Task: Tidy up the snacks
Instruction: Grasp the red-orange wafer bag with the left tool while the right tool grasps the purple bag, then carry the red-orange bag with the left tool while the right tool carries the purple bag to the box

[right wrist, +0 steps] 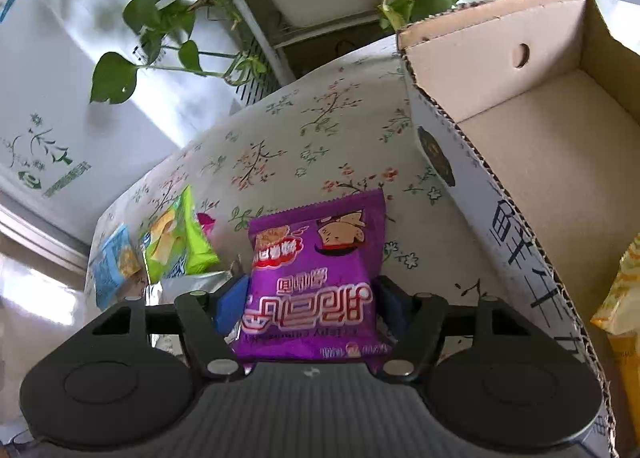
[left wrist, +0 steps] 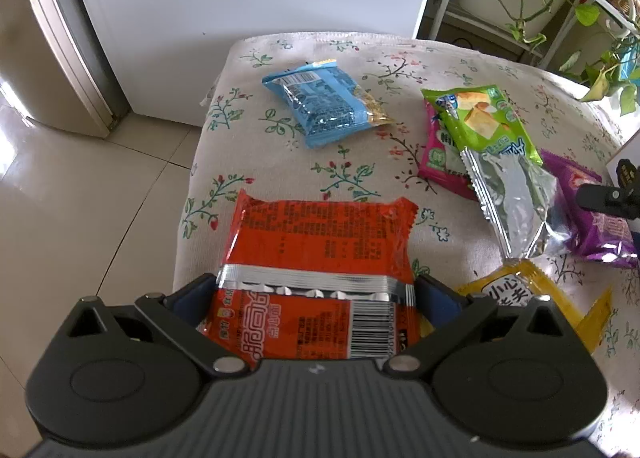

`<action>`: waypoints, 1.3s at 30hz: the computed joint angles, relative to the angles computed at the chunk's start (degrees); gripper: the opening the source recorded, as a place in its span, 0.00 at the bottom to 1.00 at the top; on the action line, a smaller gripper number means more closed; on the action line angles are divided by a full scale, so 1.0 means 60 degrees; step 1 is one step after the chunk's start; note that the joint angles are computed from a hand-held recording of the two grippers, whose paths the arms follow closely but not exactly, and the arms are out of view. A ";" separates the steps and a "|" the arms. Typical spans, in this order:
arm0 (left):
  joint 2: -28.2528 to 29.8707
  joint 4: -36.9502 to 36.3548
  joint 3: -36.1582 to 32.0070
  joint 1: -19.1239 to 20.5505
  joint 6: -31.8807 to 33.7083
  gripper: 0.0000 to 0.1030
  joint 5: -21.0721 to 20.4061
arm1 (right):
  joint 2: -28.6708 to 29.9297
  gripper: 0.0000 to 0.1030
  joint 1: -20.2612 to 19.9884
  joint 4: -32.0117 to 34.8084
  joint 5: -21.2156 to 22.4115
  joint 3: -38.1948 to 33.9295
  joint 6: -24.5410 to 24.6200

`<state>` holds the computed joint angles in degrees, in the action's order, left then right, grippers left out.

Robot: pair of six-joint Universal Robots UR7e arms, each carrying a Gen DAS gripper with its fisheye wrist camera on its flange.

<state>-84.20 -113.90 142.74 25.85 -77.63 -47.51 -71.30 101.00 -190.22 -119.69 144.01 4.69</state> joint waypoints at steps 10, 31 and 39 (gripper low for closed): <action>0.0009 0.0035 0.0083 -0.0135 -0.0197 1.00 0.0145 | 0.0838 0.81 0.0408 -0.0652 -0.0753 -0.0188 -0.1091; -0.0491 -0.0033 0.0158 -0.0496 -0.0213 0.71 0.0496 | -0.0320 0.66 0.0992 0.0608 -0.0504 -0.0142 -0.0904; -0.0497 -0.0029 0.0111 -0.0715 -0.0225 0.71 0.0686 | -0.0767 0.66 0.1266 0.1135 -0.0175 -0.0087 -0.1106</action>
<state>-87.18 -114.07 143.41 21.56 -78.98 -43.39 -75.91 108.60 -183.41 -120.74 143.49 -1.95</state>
